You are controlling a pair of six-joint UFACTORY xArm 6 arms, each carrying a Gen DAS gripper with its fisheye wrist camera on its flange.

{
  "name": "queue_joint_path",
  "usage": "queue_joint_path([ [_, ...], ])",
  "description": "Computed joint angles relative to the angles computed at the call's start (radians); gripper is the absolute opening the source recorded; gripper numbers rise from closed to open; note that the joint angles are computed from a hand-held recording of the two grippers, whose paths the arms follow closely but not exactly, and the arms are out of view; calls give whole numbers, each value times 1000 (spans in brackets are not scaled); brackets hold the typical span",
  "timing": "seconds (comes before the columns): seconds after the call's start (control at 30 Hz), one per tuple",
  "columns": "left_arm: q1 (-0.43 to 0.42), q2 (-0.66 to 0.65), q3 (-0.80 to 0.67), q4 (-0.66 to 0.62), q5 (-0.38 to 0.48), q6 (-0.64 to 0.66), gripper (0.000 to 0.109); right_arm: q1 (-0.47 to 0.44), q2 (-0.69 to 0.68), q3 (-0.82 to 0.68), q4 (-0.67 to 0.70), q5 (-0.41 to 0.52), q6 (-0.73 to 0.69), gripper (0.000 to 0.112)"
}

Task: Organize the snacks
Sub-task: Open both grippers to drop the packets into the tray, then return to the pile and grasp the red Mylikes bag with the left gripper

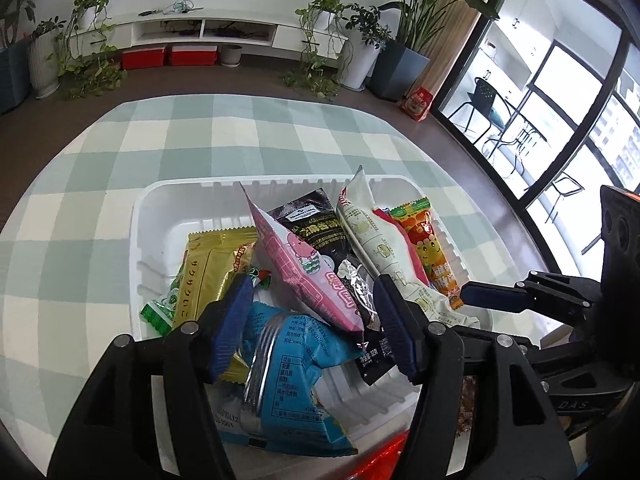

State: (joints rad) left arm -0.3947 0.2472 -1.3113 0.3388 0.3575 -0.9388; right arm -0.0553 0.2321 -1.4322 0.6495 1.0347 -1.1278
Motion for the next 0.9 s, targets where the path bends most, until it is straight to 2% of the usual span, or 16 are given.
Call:
queue_joint_path([
  [0.07, -4, -10, 4, 20, -2, -21, 63, -6, -16, 12, 10, -2, -7, 50],
  [0.17, -13, -34, 16, 49, -8, -44, 66, -23, -44, 30, 33, 6, -18, 60],
  [0.23, -23, -64, 35, 91, -8, -78, 73, -46, -70, 45, 64, 20, -27, 67],
  [0.33, -40, -123, 79, 202, -1, -175, 88, -96, -105, 64, 131, 56, -34, 84],
  [0.4, -60, -167, 114, 258, 28, -239, 98, -140, -128, 81, 179, 92, -38, 88],
  [0.57, -140, -287, 218, 387, 123, -444, 102, -249, -197, 169, 260, 126, -33, 89],
  [0.7, -233, -340, 282, 451, 183, -601, 102, -330, -281, 304, 296, 89, -49, 89],
  [0.8, -301, -312, 264, 406, 226, -600, 103, -381, -322, 387, 288, 90, -34, 89],
  [0.9, -351, -235, 190, 337, 303, -530, 102, -405, -362, 457, 278, 71, -48, 89],
])
